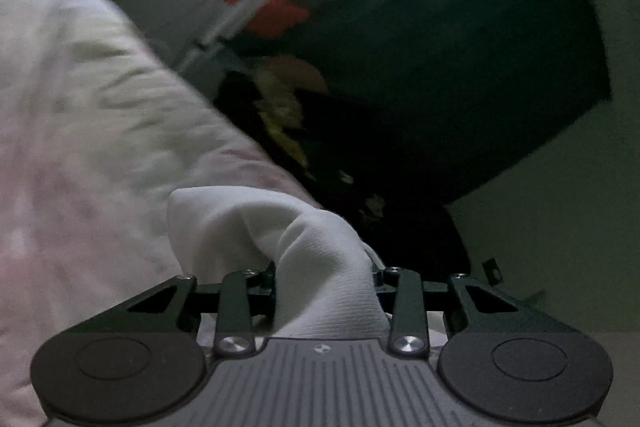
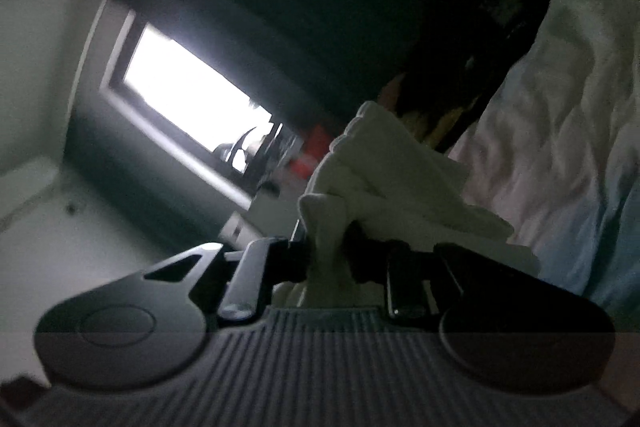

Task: Fold clothes

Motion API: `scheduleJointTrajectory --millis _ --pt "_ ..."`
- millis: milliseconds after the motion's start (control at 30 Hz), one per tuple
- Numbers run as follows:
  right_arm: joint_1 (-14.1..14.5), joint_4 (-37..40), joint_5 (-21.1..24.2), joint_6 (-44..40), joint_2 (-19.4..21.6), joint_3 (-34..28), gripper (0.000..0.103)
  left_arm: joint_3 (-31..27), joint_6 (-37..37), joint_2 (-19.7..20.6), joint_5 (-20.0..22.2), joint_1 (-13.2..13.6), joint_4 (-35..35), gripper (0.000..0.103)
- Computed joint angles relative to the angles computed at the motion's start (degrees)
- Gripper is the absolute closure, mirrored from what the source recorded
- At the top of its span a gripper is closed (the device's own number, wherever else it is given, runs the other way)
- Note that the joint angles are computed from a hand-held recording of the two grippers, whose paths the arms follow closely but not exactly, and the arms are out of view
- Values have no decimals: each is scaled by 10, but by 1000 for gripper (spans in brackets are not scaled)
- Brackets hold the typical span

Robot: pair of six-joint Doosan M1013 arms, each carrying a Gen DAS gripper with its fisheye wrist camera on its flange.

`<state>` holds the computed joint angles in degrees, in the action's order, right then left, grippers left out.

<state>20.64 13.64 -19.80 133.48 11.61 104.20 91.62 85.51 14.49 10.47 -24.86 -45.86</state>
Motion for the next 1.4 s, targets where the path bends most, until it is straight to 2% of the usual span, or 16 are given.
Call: scheduleJointTrajectory --millis 33,233,333,433,500,567,667,700,733,867,933,967,1100,1200,1333,1400 --pt "-9 27 -6 -27 1 -1 82 -24 4 17 1 -7 4 66" --pt "-56 136 -68 -160 10 -2 82 -162 178 128 9 -43 -147 66" --pt "-76 195 -88 -233 25 -8 82 -234 201 186 24 -58 -122 66" --pt "-84 258 -88 -330 41 -15 82 -289 116 234 47 -66 -19 66" --pt "-84 281 -89 -356 51 -5 82 -316 60 260 70 -68 45 66" --pt "-80 303 -92 -375 60 9 82 -313 96 267 78 -68 43 66" --pt "-59 301 -120 -352 56 54 82 -283 152 255 93 -66 28 66" --pt "-51 311 -116 -350 53 65 82 -271 162 249 98 -66 32 66" --pt "-46 326 -105 -351 49 73 82 -257 165 243 99 -65 43 65" --pt "-40 444 -14 -400 38 82 81 -199 132 217 95 -68 132 61" --pt "-41 549 30 -483 33 79 79 -177 82 207 85 -71 187 51" --pt "-41 593 44 -518 29 79 77 -168 47 200 82 -74 222 49" --pt "-40 661 87 -561 -7 94 77 -152 -136 164 102 -86 400 39" --pt "-22 762 74 -680 -41 103 77 -148 -137 138 122 -91 420 34" --pt "3 961 25 -948 -85 89 77 -125 -134 95 118 -106 466 24" --pt "20 1012 -15 -1042 -99 77 77 -108 -127 71 112 -113 476 23"
